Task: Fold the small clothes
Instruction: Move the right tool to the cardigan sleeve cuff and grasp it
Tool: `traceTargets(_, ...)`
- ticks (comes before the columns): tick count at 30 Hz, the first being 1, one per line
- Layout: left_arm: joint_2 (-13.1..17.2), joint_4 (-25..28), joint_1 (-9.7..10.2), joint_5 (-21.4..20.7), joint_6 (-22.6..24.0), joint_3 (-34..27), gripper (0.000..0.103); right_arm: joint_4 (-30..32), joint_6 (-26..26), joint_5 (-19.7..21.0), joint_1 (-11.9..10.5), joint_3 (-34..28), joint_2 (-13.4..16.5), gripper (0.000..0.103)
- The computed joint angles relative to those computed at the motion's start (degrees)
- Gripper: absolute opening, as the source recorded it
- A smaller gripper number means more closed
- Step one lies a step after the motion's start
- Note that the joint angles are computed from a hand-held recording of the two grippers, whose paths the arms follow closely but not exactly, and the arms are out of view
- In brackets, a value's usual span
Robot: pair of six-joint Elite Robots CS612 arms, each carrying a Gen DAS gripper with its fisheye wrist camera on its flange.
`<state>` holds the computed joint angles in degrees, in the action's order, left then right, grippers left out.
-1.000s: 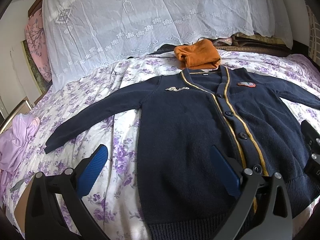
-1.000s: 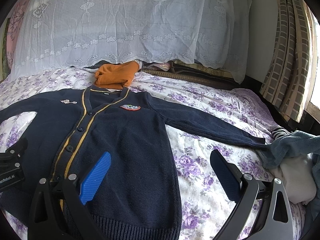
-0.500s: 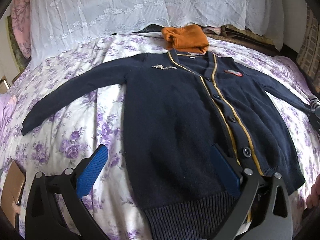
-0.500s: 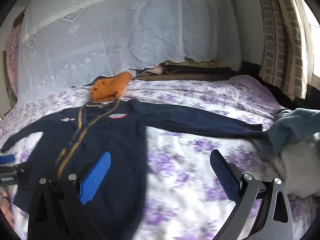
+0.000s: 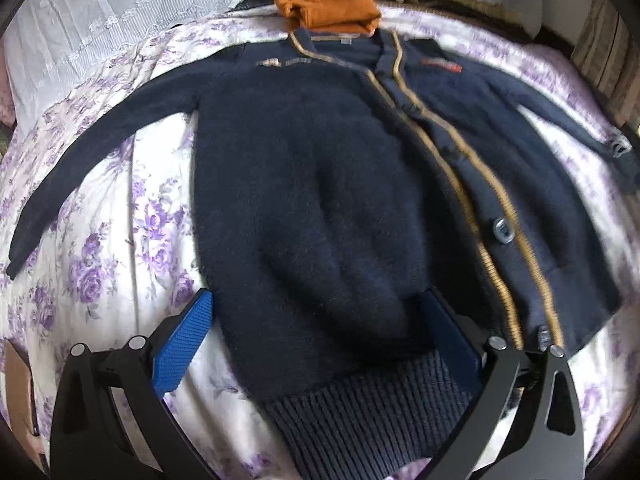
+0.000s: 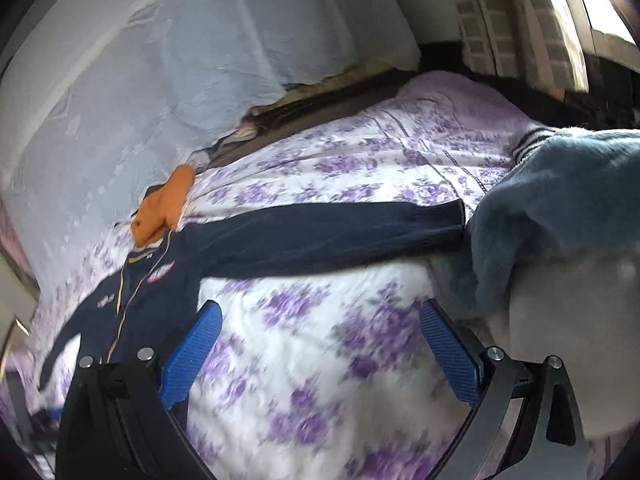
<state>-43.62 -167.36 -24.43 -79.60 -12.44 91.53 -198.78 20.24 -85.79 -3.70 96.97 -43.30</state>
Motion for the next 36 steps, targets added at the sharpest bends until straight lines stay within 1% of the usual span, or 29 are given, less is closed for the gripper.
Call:
traceTargets(3, 0.21, 0.16, -0.24, 0.69, 0.42, -0.14, 0.099, 4.07, 1.93, 3.13, -1.00, -2.36, 0.79, 0.100)
traceTargets(5, 0.13, 0.60, -0.19, 0.29, 0.15, -0.18, 0.099, 9.81, 3.81, 3.76, -1.36, -4.21, 1.41, 0.100)
traceTargets(6, -0.08, 1.06, -0.12, 0.13, -0.13, -0.13, 0.099, 14.00, 4.72, 3.12, -1.39, -5.27, 1.82, 0.098)
traceTargets(7, -0.33, 1.54, 0.00, -0.10, -0.57, -0.14, 0.099, 15.79, 5.45, 2.20, -1.23, -5.59, 2.01, 0.095)
traceTargets(8, -1.00, 1.58, 0.28, -0.44, -1.10, 0.17, 0.099, 15.57, 5.85, 0.28, -0.73, -5.45, 2.04, 0.093)
traceTargets(9, -1.41, 1.01, 0.41, -0.39, -1.37, 0.25, 0.099, 13.69, 4.37, -1.73, 0.22, -5.14, 1.96, 0.093)
traceTargets(10, -1.88, -0.40, 0.49, 0.00, -1.36, 0.17, 0.099, 12.49, 1.85, -1.98, 0.93, -5.19, 1.87, 0.093)
traceTargets(11, -2.05, -0.84, 0.50, 0.43, -0.82, -0.31, 0.099, 11.63, -3.06, -2.62, 2.26, -5.96, 1.86, 0.093)
traceTargets(13, -1.85, -0.79, 0.08, 2.62, 1.88, -2.53, 0.099, 11.89, -8.74, -4.24, 4.33, -8.17, 2.26, 0.098)
traceTargets(14, -1.11, -0.47, -0.31, 4.08, 3.79, -4.55, 0.099, 12.29, -11.87, -3.20, 5.46, -10.17, 3.00, 0.100)
traceTargets(15, -0.29, 0.18, -0.47, 4.41, 4.70, -6.29, 0.099, 13.61, -13.30, -2.51, 6.09, -11.75, 3.52, 0.100)
traceTargets(16, 0.64, 1.55, -0.52, 4.12, 5.14, -8.06, 0.099, 16.19, -15.03, -2.38, 7.07, -14.20, 4.41, 0.100)
traceTargets(18, 3.73, 7.70, -0.65, 4.22, 4.93, -13.32, 0.099, 21.53, -17.57, -2.06, 8.47, -18.79, 6.43, 0.100)
traceTargets(19, 4.86, 10.07, -0.54, 4.51, 4.97, -15.21, 0.099, 25.99, -19.33, -2.59, 9.13, -21.48, 7.62, 0.100)
traceTargets(20, 6.37, 13.49, -0.56, 5.12, 4.63, -17.41, 0.099, 31.75, -20.93, -4.36, 9.79, -24.56, 8.96, 0.100)
traceTargets(21, 7.24, 15.23, -0.12, 3.32, 3.78, -18.58, 0.099, 35.55, -21.64, -5.94, 10.23, -26.25, 9.77, 0.100)
traceTargets(22, 7.32, 14.57, 0.42, 1.10, 2.66, -18.35, 0.099, 37.78, -21.97, -6.47, 10.32, -27.24, 10.36, 0.100)
traceTargets(23, 6.94, 14.25, 1.19, -1.74, 1.32, -18.08, 0.099, 37.62, -21.33, -4.95, 9.90, -26.93, 10.16, 0.100)
traceTargets(24, 6.60, 14.70, 1.67, -3.45, 0.99, -18.15, 0.099, 35.99, -20.72, -4.01, 9.64, -25.98, 9.66, 0.100)
traceTargets(25, 6.26, 14.51, 2.01, -3.95, 0.87, -18.18, 0.099, 33.40, -20.02, -2.87, 9.24, -25.19, 9.04, 0.100)
traceTargets(26, 6.02, 12.64, 2.16, -2.06, 0.76, -18.15, 0.099, 30.78, -19.24, -2.43, 8.93, -25.29, 8.84, 0.100)
traceTargets(27, 6.19, 11.75, 2.15, 0.42, 1.07, -18.78, 0.099, 29.99, -18.54, -2.69, 8.89, -26.19, 9.07, 0.100)
traceTargets(28, 6.70, 11.57, 2.07, 3.20, 1.69, -19.94, 0.099, 30.98, -17.73, -2.76, 8.78, -28.56, 9.85, 0.100)
traceTargets(29, 8.02, 13.18, 2.10, 6.87, 2.39, -22.85, 0.099, 32.80, -17.44, -2.54, 8.74, -30.61, 10.64, 0.100)
traceTargets(31, 10.63, 16.98, 2.35, 11.48, 1.84, -28.09, 0.099, 40.43, -14.88, -3.05, 8.63, -38.97, 14.43, 0.100)
traceTargets(32, 12.82, 20.62, 2.67, 13.91, 1.41, -32.33, 0.099, 43.94, -12.63, -4.26, 8.67, -42.98, 16.44, 0.100)
traceTargets(33, 14.75, 24.22, 3.01, 15.63, 0.52, -35.98, 0.099, 45.38, -11.11, -5.25, 8.83, -45.37, 17.85, 0.100)
traceTargets(35, 18.14, 29.50, 3.90, 16.68, -1.28, -41.69, 0.099, 50.03, -9.83, -7.64, 9.03, -50.85, 21.04, 0.100)
traceTargets(36, 19.05, 30.01, 4.52, 14.27, -1.74, -43.01, 0.099, 51.36, -10.66, -8.53, 9.20, -52.87, 22.51, 0.100)
